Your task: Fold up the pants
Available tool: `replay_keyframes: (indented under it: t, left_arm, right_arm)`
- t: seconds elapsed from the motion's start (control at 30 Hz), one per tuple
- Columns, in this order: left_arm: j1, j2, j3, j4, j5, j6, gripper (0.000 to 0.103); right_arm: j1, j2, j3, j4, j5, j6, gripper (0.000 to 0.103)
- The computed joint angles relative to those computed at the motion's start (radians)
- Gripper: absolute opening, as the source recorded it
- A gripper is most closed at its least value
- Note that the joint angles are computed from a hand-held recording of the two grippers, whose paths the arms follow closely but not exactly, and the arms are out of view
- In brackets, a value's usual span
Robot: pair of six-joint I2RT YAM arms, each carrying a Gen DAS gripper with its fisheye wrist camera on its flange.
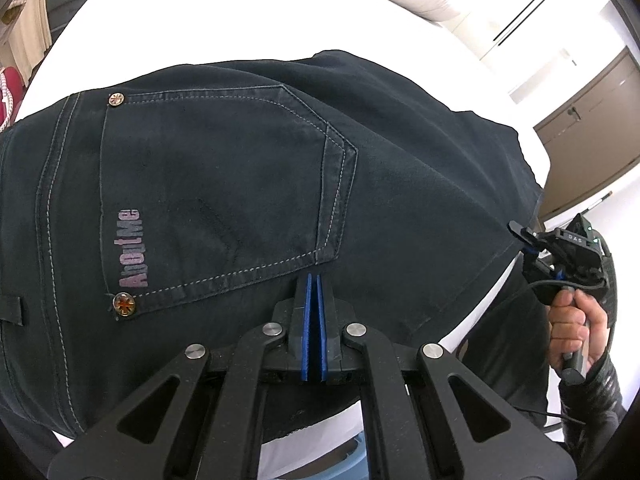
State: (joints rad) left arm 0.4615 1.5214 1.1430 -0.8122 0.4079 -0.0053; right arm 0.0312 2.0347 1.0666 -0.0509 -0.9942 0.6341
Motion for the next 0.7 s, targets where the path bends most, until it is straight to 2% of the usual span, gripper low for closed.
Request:
replay_keyframes:
  t: [0.13,0.2,0.33,0.53,0.63,0.67,0.7]
  left_arm:
    - [0.01,0.008,-0.002,0.008,0.013,-0.001,0.002]
    - [0.022,0.003,-0.007,0.003,0.02,0.012,0.002]
    - [0.061,0.006,-0.012,-0.006,0.039,0.049,0.002]
    - [0.053,0.008,-0.013,0.0,0.036,0.041,0.002]
    - [0.049,0.009,-0.011,-0.001,0.032,0.037,0.002]
    - [0.047,0.009,-0.01,-0.002,0.029,0.037,0.002]
    - [0.043,0.009,-0.009,-0.001,0.027,0.033,0.002]
  right_arm:
    - [-0.028,0.034,0.027,0.055,-0.051,0.061,0.007]
    - [-0.063,0.051,0.031,0.125,-0.059,0.14,0.01]
    - [-0.137,0.106,0.101,0.198,-0.027,0.231,0.012]
    - [-0.236,0.211,0.201,0.36,0.02,0.438,0.015]
    - [-0.271,0.254,0.246,0.395,0.057,0.491,0.014]
    - [-0.282,0.272,0.264,0.407,0.07,0.501,0.006]
    - [-0.292,0.284,0.293,0.365,0.09,0.468,0.001]
